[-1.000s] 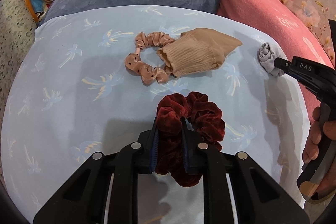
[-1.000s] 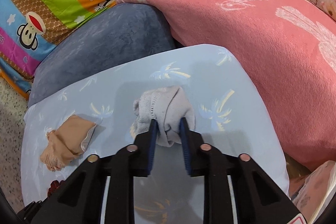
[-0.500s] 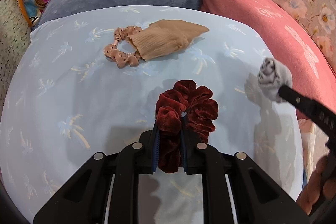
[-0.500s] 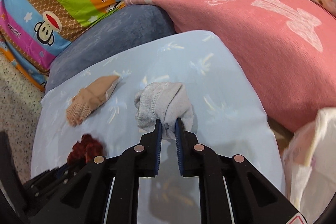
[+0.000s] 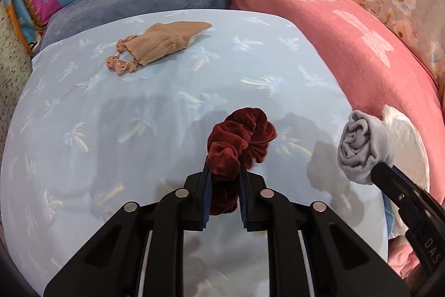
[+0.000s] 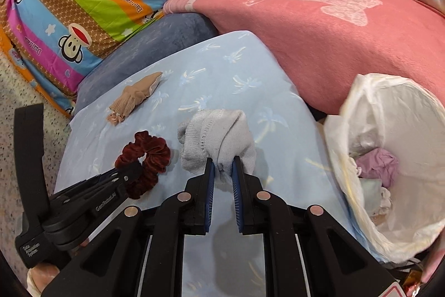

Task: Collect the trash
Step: 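Carry the red scrunchie and grey sock into the bin and open both tools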

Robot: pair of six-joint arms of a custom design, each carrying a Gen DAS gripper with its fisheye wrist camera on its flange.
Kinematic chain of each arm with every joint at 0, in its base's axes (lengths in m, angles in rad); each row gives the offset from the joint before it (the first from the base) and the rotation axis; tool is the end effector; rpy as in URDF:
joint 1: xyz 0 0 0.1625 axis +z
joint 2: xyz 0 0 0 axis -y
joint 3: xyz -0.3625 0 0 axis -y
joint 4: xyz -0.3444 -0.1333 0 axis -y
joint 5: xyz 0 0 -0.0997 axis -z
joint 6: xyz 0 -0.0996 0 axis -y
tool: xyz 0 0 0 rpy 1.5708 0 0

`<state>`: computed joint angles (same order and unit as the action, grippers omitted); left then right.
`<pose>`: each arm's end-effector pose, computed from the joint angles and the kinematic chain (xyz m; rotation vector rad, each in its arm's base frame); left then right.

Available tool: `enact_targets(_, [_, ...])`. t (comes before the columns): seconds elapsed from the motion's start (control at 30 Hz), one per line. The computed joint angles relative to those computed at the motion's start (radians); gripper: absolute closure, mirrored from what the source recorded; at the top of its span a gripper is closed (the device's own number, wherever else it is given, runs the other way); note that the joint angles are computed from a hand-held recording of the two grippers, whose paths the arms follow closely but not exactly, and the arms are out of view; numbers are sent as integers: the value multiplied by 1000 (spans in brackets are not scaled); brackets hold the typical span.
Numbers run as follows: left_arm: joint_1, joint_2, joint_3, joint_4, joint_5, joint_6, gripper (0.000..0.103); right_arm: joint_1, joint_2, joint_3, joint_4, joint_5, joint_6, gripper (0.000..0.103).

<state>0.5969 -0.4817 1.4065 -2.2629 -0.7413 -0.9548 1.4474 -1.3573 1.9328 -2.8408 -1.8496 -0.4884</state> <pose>-0.3884 -0.5139 -0.0330 0.1461 2.3934 -0.7068 0.0431 -0.5128 0.3196 0.3377 -2.5482 0.7775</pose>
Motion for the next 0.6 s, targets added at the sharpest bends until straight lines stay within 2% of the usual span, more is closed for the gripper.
enact_targets(0.23, [-51,57,-50,-8,-19,47,87,-33,-104,75,-34,22,-48,91])
enact_targets(0.6, [-98,155,-174,-10,-36,144,87,-115,-239,120,-33,91,-63,90])
